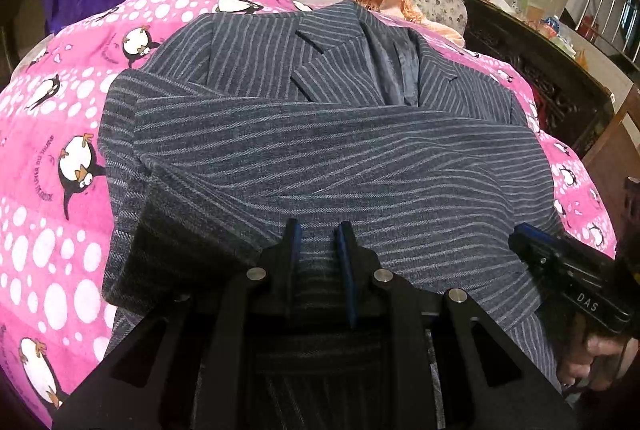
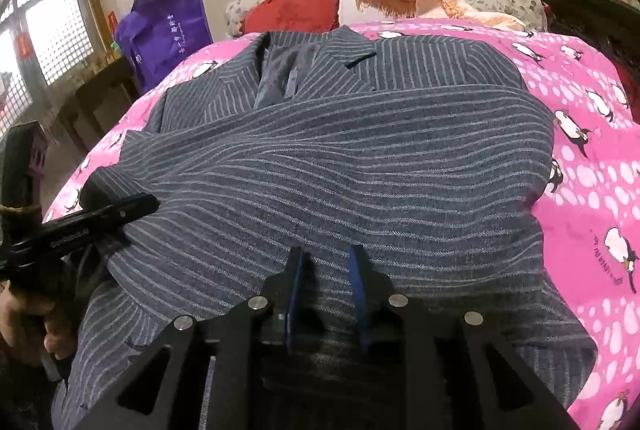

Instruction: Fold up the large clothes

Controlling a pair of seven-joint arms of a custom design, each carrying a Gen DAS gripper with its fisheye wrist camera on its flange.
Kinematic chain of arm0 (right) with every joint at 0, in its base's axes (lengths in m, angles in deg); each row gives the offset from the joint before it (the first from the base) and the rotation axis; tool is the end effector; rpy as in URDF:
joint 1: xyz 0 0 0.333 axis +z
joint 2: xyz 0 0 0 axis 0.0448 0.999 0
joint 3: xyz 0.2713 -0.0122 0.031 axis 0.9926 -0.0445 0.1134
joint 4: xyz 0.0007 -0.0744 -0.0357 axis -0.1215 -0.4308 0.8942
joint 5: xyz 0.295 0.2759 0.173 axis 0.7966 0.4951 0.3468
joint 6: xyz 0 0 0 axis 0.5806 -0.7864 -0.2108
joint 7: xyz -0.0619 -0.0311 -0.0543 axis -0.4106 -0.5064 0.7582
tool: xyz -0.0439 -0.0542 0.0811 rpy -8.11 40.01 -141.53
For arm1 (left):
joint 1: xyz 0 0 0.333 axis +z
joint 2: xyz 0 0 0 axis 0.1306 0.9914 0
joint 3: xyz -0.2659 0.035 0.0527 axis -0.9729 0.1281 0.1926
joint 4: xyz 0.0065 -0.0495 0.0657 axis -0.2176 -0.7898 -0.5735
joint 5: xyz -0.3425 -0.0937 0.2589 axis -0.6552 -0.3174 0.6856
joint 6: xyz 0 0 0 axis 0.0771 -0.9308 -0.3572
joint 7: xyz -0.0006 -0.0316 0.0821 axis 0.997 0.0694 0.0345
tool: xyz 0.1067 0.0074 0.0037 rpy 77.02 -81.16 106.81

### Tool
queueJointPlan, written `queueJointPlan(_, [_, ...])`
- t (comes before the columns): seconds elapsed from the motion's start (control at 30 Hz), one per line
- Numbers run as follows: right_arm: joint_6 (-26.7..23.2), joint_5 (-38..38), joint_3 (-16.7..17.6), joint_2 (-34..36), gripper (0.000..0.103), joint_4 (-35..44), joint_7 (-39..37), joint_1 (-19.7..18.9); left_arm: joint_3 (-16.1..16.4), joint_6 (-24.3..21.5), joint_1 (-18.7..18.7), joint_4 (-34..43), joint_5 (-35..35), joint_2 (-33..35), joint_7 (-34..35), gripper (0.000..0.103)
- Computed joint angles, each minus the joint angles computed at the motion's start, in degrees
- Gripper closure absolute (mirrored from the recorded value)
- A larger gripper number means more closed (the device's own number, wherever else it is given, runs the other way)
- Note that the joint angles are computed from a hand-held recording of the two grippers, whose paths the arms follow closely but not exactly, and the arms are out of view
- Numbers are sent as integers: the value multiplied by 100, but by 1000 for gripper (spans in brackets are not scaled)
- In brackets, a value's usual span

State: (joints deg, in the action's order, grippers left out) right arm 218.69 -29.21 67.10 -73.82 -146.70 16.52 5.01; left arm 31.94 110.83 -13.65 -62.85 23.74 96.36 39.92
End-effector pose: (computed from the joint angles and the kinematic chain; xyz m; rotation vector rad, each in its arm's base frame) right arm 0.6632 0.0484 0.3804 -1.9981 1.2050 -0.2618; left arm 0.6148 -0.3208 0.3550 -2.0778 1.5589 -0.8951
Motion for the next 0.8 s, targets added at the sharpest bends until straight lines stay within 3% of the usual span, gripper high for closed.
queueJointPlan(0.13, [139, -183, 2, -4, 81, -16, 64, 45, -69, -200, 38, 81, -152, 12, 256, 85])
queueJointPlan(0.2, [86, -725, -72, -107, 81, -49, 502, 102, -274, -451, 194, 25, -721, -151, 823, 85])
queueJointPlan(0.23, [19, -1294, -227, -274, 81, -147, 998, 226, -358, -495, 267, -175, -1004, -406, 992, 85])
queueJointPlan(0.3, [-229, -1546, -236, -621, 81, -409, 1169, 119, -459, -383, 375, -702, -1303, -947, 1197, 84])
queueJointPlan(0.4, [-1195, -1663, -489, -1083, 76, -808, 685, -24, -752, -740, 535, -1605, -2262, -1836, 2330, 49])
queueJointPlan(0.47, [-1561, -2469, -546, -1201, 76, -954, 1144, -133, -890, -1173, 556, -2092, -2613, -2357, 2618, 49])
queueJointPlan(0.53, [-1529, -2097, -769, -1816, 76, -1479, 743, -114, -991, -1166, 513, -2734, -2915, -3039, 2801, 49])
queueJointPlan(0.67, [-2533, -1456, -1363, -2780, 72, -2099, -155, -199, -1078, -1027, 182, -3796, -3848, -4102, 3237, 49])
queueJointPlan(0.73, [-2572, -1513, -1492, -3183, 69, -2491, -379, -321, -1290, -1025, 197, -3992, -3896, -4278, 3128, 49])
queueJointPlan(0.8, [-2421, -1601, -1541, -3408, 69, -2786, -538, -361, -1702, -1564, 396, -3827, -3591, -4182, 2627, 49])
